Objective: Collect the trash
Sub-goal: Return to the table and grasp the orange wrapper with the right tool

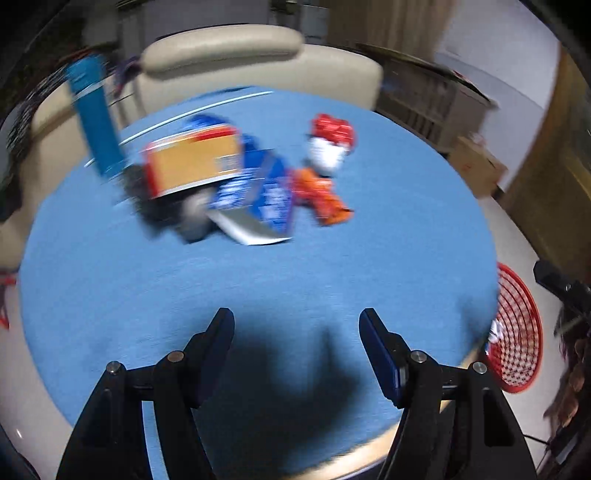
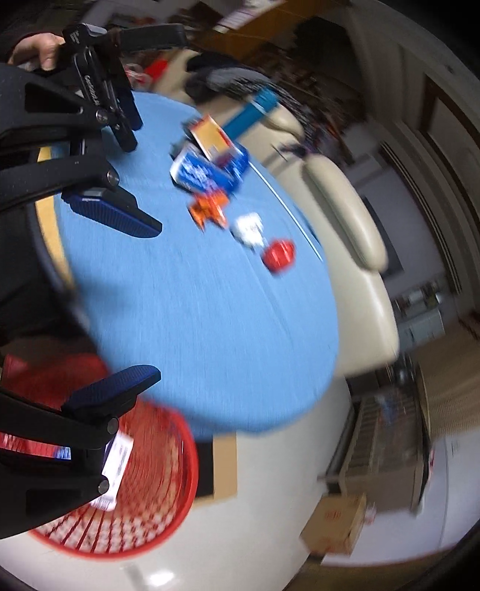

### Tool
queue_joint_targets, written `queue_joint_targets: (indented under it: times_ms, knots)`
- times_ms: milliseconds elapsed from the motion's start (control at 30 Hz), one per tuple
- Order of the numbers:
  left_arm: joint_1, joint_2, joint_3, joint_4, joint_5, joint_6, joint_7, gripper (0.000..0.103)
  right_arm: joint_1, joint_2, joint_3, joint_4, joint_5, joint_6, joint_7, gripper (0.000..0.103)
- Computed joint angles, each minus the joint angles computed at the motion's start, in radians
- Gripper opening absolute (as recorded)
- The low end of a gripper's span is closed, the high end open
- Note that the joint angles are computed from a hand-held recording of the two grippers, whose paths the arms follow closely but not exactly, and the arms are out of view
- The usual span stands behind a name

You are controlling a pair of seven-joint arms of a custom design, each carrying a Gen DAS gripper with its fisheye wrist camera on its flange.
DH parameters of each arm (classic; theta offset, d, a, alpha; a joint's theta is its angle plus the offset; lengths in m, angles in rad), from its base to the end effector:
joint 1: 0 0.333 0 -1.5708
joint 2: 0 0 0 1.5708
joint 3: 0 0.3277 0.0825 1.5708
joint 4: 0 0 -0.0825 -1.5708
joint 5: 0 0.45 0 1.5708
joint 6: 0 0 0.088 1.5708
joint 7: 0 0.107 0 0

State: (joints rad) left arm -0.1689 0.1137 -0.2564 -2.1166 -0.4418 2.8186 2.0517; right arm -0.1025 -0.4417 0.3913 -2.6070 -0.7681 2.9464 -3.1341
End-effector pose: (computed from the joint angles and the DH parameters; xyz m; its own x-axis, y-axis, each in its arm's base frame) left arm 0.6063 -0.2482 0.3965 -0.5214 -0.8470 0.1041 -0.7185 0.3699 -0.5889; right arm 0.4531 0.1819 0.4284 -0.3673 -0.8629 -0.3470 -0.5457 0.5021 -0.6709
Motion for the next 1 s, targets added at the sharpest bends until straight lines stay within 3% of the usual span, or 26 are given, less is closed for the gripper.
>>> queue_joint_targets:
  times_ms: [100,333,533,800,867,933,1000]
  knots:
    - [0.026,0.009,0.007,0.002,-0.055,0.006,0.018,0.071,0.018,0.116,-0.008,0.097,-0.015,-0.001,-0.051,0.075]
    - [0.071,0.043,0.002,0.023,-0.141,-0.019,0.064,0.071,0.135,0.374,-0.100,0.348,-0.006,-0.075,-0.214,0.075]
    - [0.094,0.063,-0.007,0.048,-0.189,-0.048,0.118,0.071,0.205,0.575,-0.170,0.542,0.119,-0.117,-0.401,0.075]
    - [0.107,0.093,-0.022,0.102,-0.264,-0.083,0.195,0.071,0.274,0.736,-0.239,0.727,0.238,-0.193,-0.559,0.074]
    - [0.103,0.102,-0.021,0.114,-0.261,-0.082,0.192,0.071,0.291,0.765,-0.254,0.759,0.266,-0.209,-0.600,0.068]
    - [0.101,0.115,-0.020,0.130,-0.251,-0.087,0.180,0.071,0.304,0.791,-0.265,0.787,0.302,-0.221,-0.644,0.048]
    - [0.098,0.127,-0.019,0.144,-0.232,-0.089,0.159,0.071,0.343,0.805,-0.304,0.805,0.285,-0.237,-0.641,0.038]
